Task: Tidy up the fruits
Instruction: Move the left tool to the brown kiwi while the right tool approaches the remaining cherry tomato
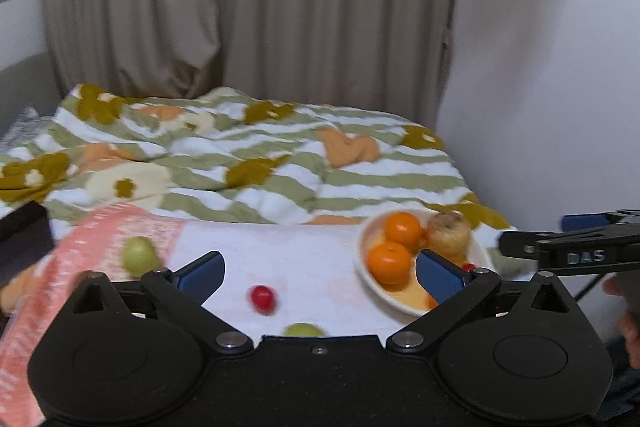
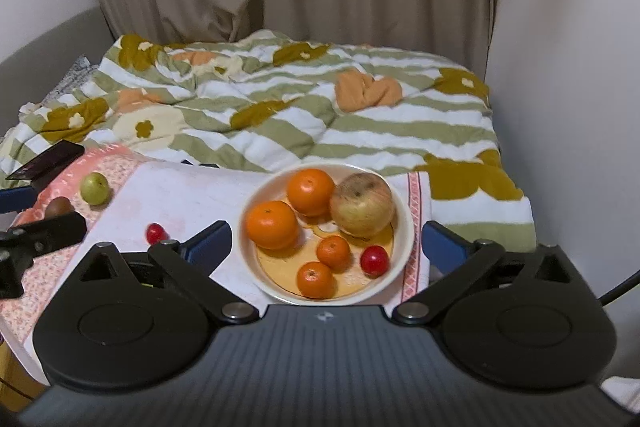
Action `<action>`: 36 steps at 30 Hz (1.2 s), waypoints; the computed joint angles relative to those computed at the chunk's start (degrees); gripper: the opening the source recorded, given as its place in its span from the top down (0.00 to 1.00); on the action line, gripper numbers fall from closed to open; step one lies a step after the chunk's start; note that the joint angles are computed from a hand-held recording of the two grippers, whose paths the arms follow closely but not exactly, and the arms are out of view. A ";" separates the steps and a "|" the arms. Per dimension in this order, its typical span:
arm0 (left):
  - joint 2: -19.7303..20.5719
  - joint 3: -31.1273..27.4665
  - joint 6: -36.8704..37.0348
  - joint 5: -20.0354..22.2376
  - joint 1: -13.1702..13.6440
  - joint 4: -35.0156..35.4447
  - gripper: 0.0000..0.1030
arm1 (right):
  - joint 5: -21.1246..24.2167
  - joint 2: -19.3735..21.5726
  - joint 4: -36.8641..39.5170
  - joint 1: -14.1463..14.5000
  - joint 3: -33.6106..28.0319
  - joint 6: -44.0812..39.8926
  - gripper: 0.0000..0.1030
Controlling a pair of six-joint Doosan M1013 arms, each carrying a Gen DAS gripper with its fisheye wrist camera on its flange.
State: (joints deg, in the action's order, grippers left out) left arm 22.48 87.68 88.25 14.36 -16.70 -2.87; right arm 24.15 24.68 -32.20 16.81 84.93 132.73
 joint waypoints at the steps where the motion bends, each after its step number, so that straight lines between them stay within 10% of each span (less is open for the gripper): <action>1: -0.37 0.26 -1.89 -0.05 0.37 1.95 0.00 | 0.27 -0.17 -0.20 0.37 -0.11 0.16 0.00; 9: -1.94 1.57 -6.75 0.04 4.83 7.83 0.00 | 2.07 0.65 0.72 3.73 -3.24 0.79 0.00; 19: 0.71 -1.50 12.18 2.65 11.43 -6.56 0.00 | 8.43 5.76 -4.03 8.71 -10.41 10.50 0.00; 36: 11.56 -14.40 37.53 20.29 18.91 -24.48 0.00 | 24.36 19.02 -4.76 13.49 -27.92 16.54 0.00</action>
